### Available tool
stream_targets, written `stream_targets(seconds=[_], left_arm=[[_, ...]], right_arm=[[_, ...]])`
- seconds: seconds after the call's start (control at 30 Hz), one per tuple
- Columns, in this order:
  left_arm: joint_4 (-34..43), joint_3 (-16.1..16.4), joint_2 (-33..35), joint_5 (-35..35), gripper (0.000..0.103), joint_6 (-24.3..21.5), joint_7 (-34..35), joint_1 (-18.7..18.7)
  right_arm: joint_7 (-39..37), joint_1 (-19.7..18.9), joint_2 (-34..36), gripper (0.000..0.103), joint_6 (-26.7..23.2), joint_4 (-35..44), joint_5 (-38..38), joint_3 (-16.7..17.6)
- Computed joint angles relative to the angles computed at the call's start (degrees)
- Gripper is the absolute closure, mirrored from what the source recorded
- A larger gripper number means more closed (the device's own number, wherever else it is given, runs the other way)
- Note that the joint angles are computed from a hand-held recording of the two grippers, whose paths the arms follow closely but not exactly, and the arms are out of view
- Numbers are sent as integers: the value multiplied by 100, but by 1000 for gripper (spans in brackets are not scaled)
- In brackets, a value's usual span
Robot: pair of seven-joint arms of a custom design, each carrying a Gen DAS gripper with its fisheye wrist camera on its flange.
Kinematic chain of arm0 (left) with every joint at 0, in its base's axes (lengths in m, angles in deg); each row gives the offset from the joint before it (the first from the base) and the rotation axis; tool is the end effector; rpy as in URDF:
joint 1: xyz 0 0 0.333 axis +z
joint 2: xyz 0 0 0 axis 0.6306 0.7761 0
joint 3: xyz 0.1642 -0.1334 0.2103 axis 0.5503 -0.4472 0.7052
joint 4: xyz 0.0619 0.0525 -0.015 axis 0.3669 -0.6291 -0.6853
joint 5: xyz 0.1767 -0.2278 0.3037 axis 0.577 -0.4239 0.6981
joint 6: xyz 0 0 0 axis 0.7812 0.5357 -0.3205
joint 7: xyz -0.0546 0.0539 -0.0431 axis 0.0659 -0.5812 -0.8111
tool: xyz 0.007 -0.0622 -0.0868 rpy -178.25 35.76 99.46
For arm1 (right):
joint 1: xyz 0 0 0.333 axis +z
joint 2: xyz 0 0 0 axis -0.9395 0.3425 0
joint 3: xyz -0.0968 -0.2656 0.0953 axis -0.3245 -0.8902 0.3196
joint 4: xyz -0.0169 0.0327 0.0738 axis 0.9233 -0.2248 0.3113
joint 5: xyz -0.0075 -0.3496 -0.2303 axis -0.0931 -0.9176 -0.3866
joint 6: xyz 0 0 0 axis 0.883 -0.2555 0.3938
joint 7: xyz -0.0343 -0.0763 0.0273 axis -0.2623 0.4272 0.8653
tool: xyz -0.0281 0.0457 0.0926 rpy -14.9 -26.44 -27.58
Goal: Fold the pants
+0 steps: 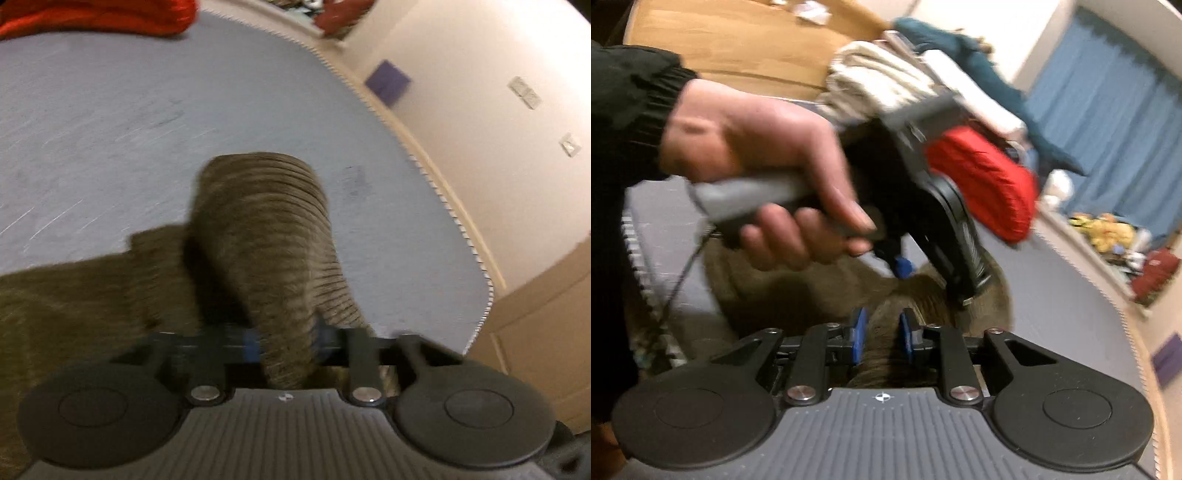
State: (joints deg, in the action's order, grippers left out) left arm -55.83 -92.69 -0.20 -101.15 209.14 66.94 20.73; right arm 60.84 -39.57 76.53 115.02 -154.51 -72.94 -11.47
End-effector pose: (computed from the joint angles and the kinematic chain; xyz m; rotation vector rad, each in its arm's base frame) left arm 0.7115 -0.4027 0.4507 1.5169 -2.3457 1.1285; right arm 0.4772 0.4270 0.4768 -2.1289 0.8985 -0.9780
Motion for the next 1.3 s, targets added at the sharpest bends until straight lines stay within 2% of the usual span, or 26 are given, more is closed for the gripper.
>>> stream_targets(seconds=[0.03, 0.13, 0.17, 0.23, 0.27, 0.3, 0.37, 0.4, 0.47, 0.5, 0.6, 0.63, 0.67, 0.7, 0.77, 0.8, 0.87, 0.93, 1.07, 1.17, 1.23, 1.3], left_arm=[[-179, 33, -103, 11, 83, 131, 29, 36], [-744, 15, -461, -115, 83, 468, 249, 301], [-1094, -35, -705, -258, 83, 599, 369, 468], [-1534, -28, -1062, -451, 83, 715, 452, 689], [-1836, -1, -1307, -520, 83, 789, 502, 788], [-2059, 61, -1484, -554, 83, 868, 528, 868], [-2555, 249, -1861, -555, 85, 1095, 432, 990], [-2826, 416, -2064, -392, 97, 1304, 261, 959], [-3279, 937, -2380, 380, 97, 1835, -479, 777], [-3382, 933, -2460, 276, 97, 1898, -604, 917], [-3673, 498, -2651, -897, 94, 1995, -206, 1592], [-3710, 382, -2679, -1200, 91, 1944, -12, 1710], [-3696, 231, -2675, -1602, 84, 1774, 330, 1870], [-3670, 57, -2645, -2067, 81, 1611, 781, 2005], [-3464, -61, -2491, -2484, 76, 1289, 1250, 2004], [-3352, -85, -2398, -2596, 69, 1061, 1435, 1985], [-3161, -17, -2188, -2472, 57, 940, 1478, 1777], [-2917, 83, -1932, -2202, 53, 909, 1308, 1569], [-2080, 163, -1196, -1773, 46, 494, 783, 1374], [-1747, 329, -864, -1145, 46, 558, 380, 1103], [-1570, 319, -683, -876, 46, 643, 271, 1002], [-1543, 394, -660, -565, 79, 800, 67, 858]], right_arm=[[-386, -62, 4, 103, 282, -8, 398, 25], [-1306, -260, -14, 103, 1185, 6, 1714, 67], [-1613, -373, -28, 98, 1531, -15, 2336, 92], [-1921, -500, 10, 77, 1815, 47, 3151, 89], [-1888, -535, 22, 53, 1865, 81, 3386, 20], [-1810, -536, 67, 40, 1798, 154, 3524, -56], [-2031, -691, 221, 39, 1521, 305, 4232, 5], [-2132, -793, 379, 39, 1380, 419, 4691, 71], [-2269, -971, 704, 38, 1049, 685, 5570, 230], [-2245, -992, 818, 37, 903, 777, 5848, 263], [-2323, -1068, 1410, 37, 510, 1327, 6499, 405], [-2409, -1087, 1567, 36, 444, 1463, 6651, 464], [-2302, -980, 1645, 35, 418, 1523, 6602, 356], [-1972, -743, 1775, 33, 305, 1701, 6358, 83], [-1553, -517, 1952, 33, 132, 1936, 6085, -160], [-1438, -485, 1955, 33, 54, 1964, 6017, -199], [-1256, -456, 1926, 32, -116, 1950, 5830, -307], [-1077, -453, 1905, 31, -223, 1931, 5709, -349], [-1325, -809, 1881, 28, -299, 1777, 6163, -12], [-1762, -1112, 1699, 27, -160, 1427, 6718, 296], [-2004, -1200, 1638, 27, -90, 1305, 6956, 383], [-2163, -1197, 1661, 27, -147, 1376, 7051, 387]])
